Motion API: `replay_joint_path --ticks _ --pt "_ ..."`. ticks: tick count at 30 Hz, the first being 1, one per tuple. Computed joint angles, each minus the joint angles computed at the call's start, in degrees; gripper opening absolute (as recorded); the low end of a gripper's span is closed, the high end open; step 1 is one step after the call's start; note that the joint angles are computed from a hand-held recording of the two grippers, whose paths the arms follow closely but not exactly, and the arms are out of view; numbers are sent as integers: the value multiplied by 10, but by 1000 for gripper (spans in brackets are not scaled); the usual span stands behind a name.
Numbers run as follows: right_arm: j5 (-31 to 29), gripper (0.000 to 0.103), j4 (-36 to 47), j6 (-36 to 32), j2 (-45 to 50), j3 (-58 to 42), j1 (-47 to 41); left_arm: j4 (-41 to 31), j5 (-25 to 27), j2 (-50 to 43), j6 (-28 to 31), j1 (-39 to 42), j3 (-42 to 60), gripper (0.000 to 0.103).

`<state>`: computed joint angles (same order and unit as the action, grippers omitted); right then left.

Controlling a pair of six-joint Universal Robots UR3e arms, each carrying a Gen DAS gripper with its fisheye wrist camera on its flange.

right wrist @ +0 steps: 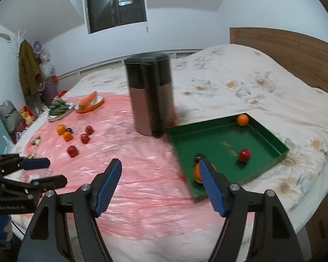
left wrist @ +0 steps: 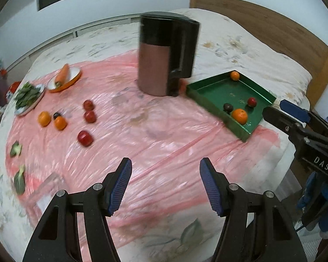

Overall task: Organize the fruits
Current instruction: 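Withdraw both tools from the tray toward the sheet, then move both open grippers toward the red apples on the sheet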

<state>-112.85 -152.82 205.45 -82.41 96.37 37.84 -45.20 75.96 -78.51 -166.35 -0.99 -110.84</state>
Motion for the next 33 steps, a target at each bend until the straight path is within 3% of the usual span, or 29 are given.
replay_joint_path --ticks 11,18,26,33 --pt "-18 103 71 -2 114 -170 73 -88 -98 166 107 201 -116 57" --pt "-4 103 114 -8 181 -269 85 -137 -140 212 172 317 -145 55" --pt "37 103 141 -21 253 -362 79 -119 -159 180 187 372 -155 54" --pt "75 103 152 -29 316 -428 61 -41 -138 99 146 350 -145 51"
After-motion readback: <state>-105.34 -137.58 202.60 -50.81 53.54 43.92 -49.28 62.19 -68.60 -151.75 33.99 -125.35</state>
